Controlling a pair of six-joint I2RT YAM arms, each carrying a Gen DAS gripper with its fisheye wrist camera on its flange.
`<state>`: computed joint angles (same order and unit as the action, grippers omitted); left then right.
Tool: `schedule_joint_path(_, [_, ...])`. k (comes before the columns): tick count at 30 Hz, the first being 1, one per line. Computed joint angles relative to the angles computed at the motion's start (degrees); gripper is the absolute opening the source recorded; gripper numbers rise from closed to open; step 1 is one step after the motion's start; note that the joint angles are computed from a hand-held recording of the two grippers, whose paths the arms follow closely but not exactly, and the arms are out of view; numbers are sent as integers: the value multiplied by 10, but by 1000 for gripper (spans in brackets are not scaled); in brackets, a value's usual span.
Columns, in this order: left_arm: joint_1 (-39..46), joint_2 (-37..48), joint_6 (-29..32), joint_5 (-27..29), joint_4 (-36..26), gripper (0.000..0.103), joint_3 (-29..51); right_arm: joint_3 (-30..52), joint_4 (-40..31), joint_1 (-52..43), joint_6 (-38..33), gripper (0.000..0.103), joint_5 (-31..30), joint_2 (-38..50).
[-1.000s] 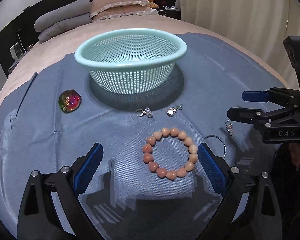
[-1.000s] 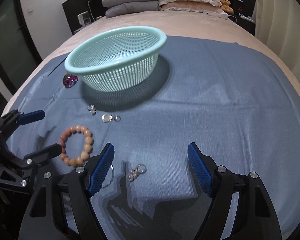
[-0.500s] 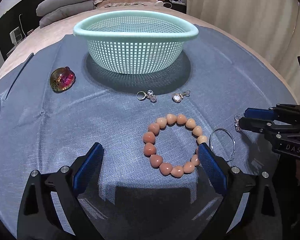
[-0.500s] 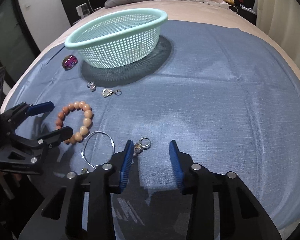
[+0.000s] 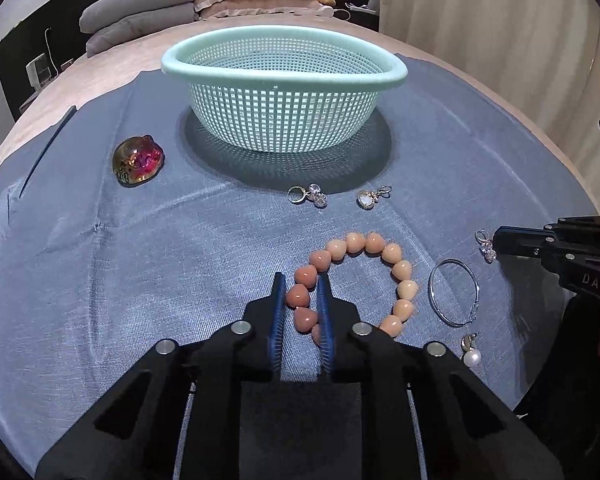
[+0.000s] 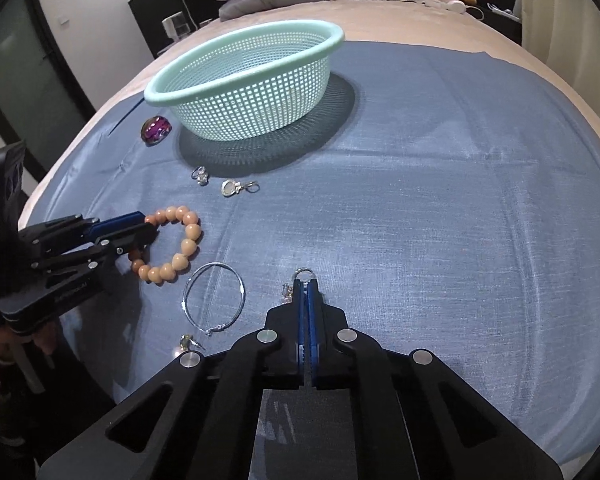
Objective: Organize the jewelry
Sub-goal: 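Grasp the peach bead bracelet with the left tool while the right tool grasps a crystal earring, then drop the peach bracelet into the basket with the left tool while the right tool releases the earring there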
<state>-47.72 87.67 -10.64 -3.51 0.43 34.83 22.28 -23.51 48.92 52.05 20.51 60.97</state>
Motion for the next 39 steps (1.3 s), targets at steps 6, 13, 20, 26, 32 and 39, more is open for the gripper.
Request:
schedule_joint_path(6, [8, -6, 3, 40, 0, 12, 0, -9, -6, -1, -1, 2, -1, -33])
schedule_joint_path(13, [9, -5, 6, 46, -1, 12, 2, -13, 8, -9, -8, 7, -6, -40])
schedule_joint_path(20, [8, -4, 8, 45, -1, 12, 2, 5, 0, 14, -2, 46, 28, -8])
schedule_joint_path(26, [5, -8, 10, 46, 0, 12, -1, 32, -4, 11, -3, 19, 23, 83])
schedule_joint_path(32, [6, -31, 6, 46, 9, 12, -14, 14, 6, 3, -6, 9, 7, 45])
schedule_joint_path(39, [37, -72, 5, 81, 18, 12, -30, 1, -11, -5, -4, 9, 4, -8])
